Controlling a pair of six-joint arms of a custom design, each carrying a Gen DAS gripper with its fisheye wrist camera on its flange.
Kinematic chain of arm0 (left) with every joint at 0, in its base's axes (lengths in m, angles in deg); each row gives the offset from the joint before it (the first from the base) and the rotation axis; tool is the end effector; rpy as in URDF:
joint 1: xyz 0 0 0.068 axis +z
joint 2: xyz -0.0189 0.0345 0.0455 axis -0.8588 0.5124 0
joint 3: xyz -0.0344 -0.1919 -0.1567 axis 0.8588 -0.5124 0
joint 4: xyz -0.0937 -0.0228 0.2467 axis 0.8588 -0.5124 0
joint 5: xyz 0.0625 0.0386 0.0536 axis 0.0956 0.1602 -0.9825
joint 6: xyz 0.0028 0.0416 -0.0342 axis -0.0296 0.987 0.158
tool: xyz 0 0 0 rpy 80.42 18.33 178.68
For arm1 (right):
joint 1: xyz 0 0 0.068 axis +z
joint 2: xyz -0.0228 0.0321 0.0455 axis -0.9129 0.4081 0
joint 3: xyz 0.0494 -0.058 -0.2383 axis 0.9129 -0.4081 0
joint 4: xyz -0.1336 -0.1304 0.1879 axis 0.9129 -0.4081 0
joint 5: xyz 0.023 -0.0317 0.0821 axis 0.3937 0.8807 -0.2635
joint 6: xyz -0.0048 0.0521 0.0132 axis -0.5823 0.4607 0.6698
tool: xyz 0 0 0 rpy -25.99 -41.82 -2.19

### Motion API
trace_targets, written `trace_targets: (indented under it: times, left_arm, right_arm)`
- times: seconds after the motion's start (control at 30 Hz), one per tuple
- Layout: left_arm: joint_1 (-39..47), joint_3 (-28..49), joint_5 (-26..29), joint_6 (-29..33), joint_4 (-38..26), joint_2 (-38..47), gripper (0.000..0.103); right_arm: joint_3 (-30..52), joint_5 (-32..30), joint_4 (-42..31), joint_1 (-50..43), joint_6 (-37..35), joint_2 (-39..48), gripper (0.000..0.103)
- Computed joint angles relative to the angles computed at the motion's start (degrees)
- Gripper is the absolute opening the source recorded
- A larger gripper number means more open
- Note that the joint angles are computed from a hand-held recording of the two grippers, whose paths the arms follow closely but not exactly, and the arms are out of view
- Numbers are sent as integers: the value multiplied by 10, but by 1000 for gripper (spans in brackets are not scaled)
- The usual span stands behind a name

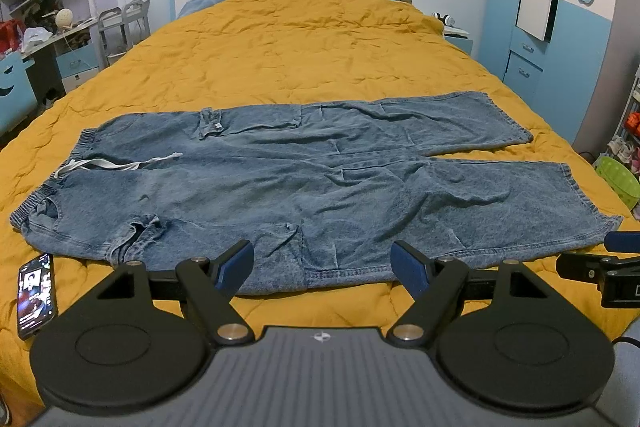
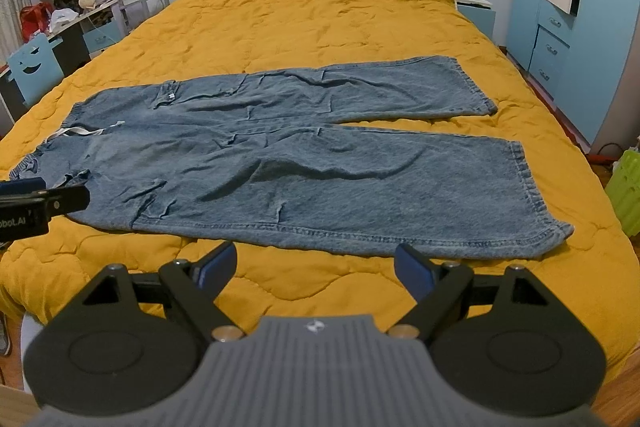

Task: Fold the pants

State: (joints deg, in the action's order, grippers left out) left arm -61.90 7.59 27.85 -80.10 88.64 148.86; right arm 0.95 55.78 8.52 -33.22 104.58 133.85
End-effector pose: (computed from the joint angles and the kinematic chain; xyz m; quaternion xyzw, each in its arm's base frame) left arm 0.3833 -0.0156 0.1187 -0.0166 0.9125 0.0136 0.4086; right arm 0.1693 0.1015 0.2183 -0.0752 0.9327 0.0806 0.3433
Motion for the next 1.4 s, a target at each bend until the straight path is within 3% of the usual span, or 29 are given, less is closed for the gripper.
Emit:
trace_targets:
  times: [1.4]
  left_arm:
    - [-15, -8, -12, -14, -12, -14, 91]
  right_arm:
    - [1, 2, -3, 8, 4, 2, 82]
